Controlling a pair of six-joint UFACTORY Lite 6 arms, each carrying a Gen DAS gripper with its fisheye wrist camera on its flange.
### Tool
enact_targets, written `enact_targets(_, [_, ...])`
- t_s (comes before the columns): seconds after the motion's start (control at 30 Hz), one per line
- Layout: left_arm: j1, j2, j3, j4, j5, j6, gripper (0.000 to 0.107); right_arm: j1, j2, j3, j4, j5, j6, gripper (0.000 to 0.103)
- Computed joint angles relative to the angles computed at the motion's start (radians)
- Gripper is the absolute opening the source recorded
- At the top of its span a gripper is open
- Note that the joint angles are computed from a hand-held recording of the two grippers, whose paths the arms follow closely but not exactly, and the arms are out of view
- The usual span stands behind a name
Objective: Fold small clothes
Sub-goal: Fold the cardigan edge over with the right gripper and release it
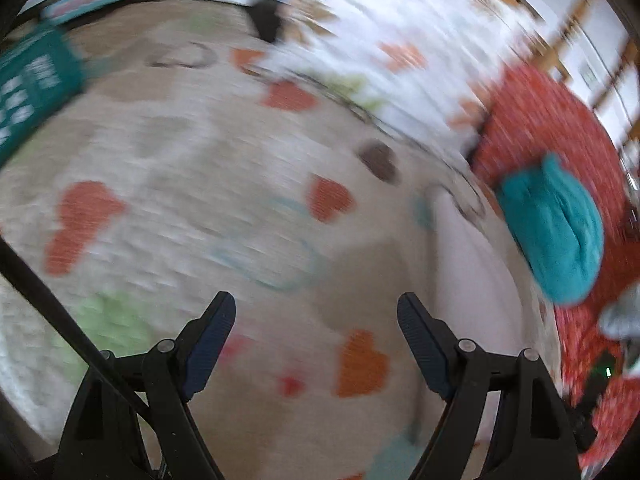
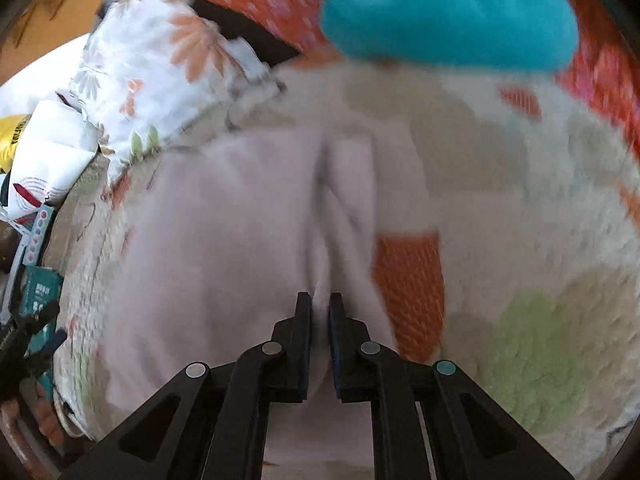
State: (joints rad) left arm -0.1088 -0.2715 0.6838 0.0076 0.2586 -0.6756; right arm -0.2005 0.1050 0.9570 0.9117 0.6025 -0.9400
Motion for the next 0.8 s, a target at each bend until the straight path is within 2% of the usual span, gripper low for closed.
enact_targets(0.1, [-0.132, 0.098, 0.053, 0.065, -0.045, -0.08, 0.082, -0.082, -0.019, 0.001, 0.063, 0.066, -0.067, 0.014])
enact_targets(0.17, [-0.201, 0.165, 0.095, 0.11, -0.065, -0.128, 0.082, -0.149, -0.049, 0.003, 0.105, 0.148, -0.112, 0.022])
enact_targets(0.23, [-0.255, 0.228, 0.137, 0.158, -0.071, -0.173, 0.082, -0.203, -0.072, 0.009, 0.142, 0.235, -0.163, 0.047])
enact_targets(0.27, [-0.275, 0.249, 0.151, 0.21, -0.067, -0.224, 0.082, -0.222, -0.087, -0.01, 0.171, 0.267, -0.209, 0.049])
enact_targets(0.37, [-0.303, 0.254, 0.15, 0.398, -0.073, -0.414, 0.082, -0.187, -0.089, -0.008, 0.183, 0.284, -0.242, 0.05])
enact_targets(0.5, [-0.298, 0.218, 0.117, 0.471, -0.112, -0.504, 0.082, -0.045, 0.025, 0.046, 0.164, 0.207, -0.198, 0.049])
enact_targets(0.53, [-0.297, 0.216, 0.118, 0.47, -0.112, -0.502, 0.082, -0.008, 0.073, 0.068, 0.153, 0.183, -0.182, 0.045])
enact_targets(0.57, [-0.3, 0.217, 0.123, 0.475, -0.112, -0.507, 0.082, 0.009, 0.127, 0.094, 0.159, 0.191, -0.182, 0.035])
enact_targets(0.6, [-0.303, 0.225, 0.135, 0.467, -0.114, -0.498, 0.082, 0.012, 0.161, 0.12, 0.16, 0.217, -0.171, 0.009])
enact_targets(0.67, [-0.318, 0.247, 0.162, 0.468, -0.11, -0.485, 0.082, -0.04, 0.162, 0.14, 0.19, 0.288, -0.185, 0.008])
enact_targets(0.73, [-0.358, 0.263, 0.181, 0.545, -0.103, -0.553, 0.082, -0.112, 0.091, 0.127, 0.197, 0.316, -0.211, 0.007])
enact_targets(0.8, [-0.407, 0.314, 0.225, 0.543, -0.073, -0.547, 0.082, -0.18, 0.04, 0.127, 0.172, 0.334, -0.211, 0.007])
